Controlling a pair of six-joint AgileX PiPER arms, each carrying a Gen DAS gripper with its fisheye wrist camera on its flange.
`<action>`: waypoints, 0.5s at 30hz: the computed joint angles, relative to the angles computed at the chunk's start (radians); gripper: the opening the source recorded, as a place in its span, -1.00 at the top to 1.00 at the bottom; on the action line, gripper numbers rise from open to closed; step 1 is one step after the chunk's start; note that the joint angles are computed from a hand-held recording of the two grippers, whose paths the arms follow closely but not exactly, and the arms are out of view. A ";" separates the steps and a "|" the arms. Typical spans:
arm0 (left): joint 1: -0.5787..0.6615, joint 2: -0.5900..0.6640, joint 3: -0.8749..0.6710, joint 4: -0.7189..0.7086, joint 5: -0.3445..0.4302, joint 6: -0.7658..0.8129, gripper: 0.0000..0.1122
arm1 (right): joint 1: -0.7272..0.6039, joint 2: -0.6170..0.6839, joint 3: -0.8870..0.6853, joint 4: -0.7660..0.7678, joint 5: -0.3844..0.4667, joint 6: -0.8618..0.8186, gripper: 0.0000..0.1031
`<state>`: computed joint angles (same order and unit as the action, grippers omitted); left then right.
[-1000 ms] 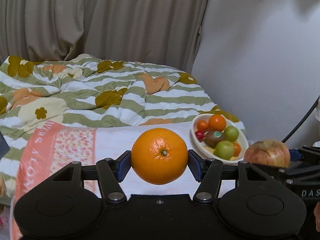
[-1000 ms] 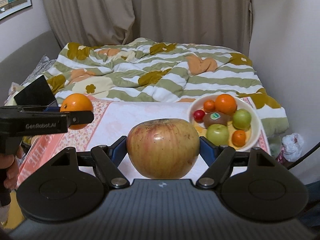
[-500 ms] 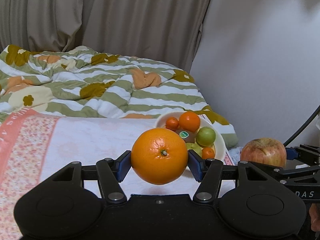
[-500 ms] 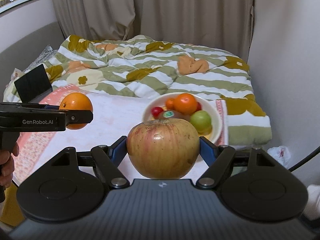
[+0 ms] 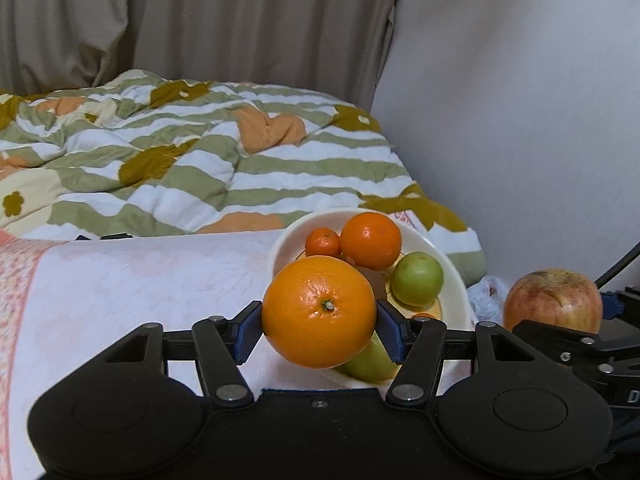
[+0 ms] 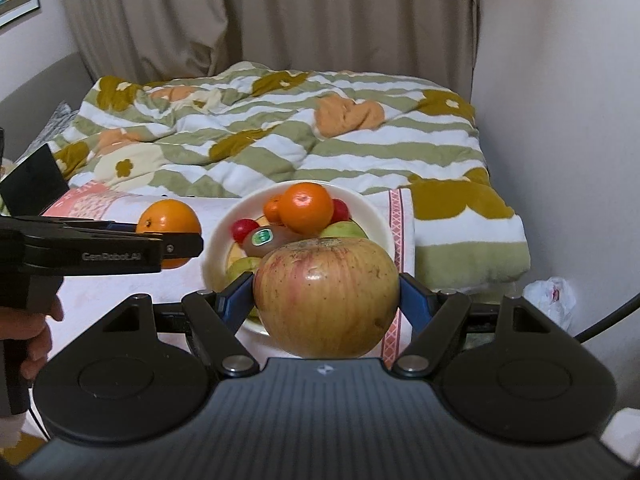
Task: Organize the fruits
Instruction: 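Carry the large orange and red apple over the white bowl with both tools, then open the left tool to drop the orange while the right tool releases the red apple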
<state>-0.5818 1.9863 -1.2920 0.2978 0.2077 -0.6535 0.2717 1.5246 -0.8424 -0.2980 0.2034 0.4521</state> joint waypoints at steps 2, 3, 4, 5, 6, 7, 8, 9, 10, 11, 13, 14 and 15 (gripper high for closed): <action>0.008 0.045 -0.054 -0.105 0.028 0.118 -0.14 | -0.011 0.033 -0.022 0.015 -0.003 -0.012 -0.77; 0.014 0.064 -0.073 -0.148 0.031 0.166 -0.14 | -0.015 0.051 -0.033 0.019 -0.003 -0.014 -0.77; 0.018 0.079 -0.089 -0.170 0.036 0.193 -0.14 | -0.019 0.065 -0.043 0.021 -0.002 -0.012 -0.77; 0.019 0.094 -0.108 -0.175 0.046 0.208 -0.14 | -0.023 0.079 -0.054 0.029 -0.001 -0.018 -0.77; 0.019 0.106 -0.124 -0.170 0.054 0.210 -0.14 | -0.028 0.092 -0.064 0.040 0.000 -0.027 -0.77; 0.019 0.117 -0.136 -0.170 0.059 0.216 -0.14 | -0.032 0.103 -0.073 0.048 0.002 -0.034 -0.77; 0.020 0.126 -0.149 -0.182 0.067 0.230 -0.15 | -0.035 0.112 -0.080 0.056 0.004 -0.039 -0.77; 0.020 0.135 -0.161 -0.181 0.077 0.227 -0.15 | -0.037 0.118 -0.085 0.062 0.006 -0.045 -0.77; 0.019 0.143 -0.173 -0.171 0.088 0.217 -0.19 | -0.039 0.125 -0.092 0.065 0.008 -0.047 -0.77; 0.018 0.141 -0.168 -0.156 0.078 0.205 -0.44 | -0.040 0.128 -0.096 0.067 0.011 -0.048 -0.77; 0.010 0.121 -0.139 -0.028 0.044 0.083 -0.79 | -0.044 0.135 -0.106 0.076 0.015 -0.056 -0.77; 0.007 0.110 -0.126 0.042 0.031 0.015 -0.79 | -0.044 0.137 -0.110 0.079 0.017 -0.056 -0.77; 0.007 0.097 -0.113 0.076 0.027 -0.016 -0.80 | -0.046 0.140 -0.114 0.088 0.018 -0.064 -0.77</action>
<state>-0.5747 2.0837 -1.4055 0.3740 0.2345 -0.6691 0.2256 1.6647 -0.9564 -0.2103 0.2212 0.3885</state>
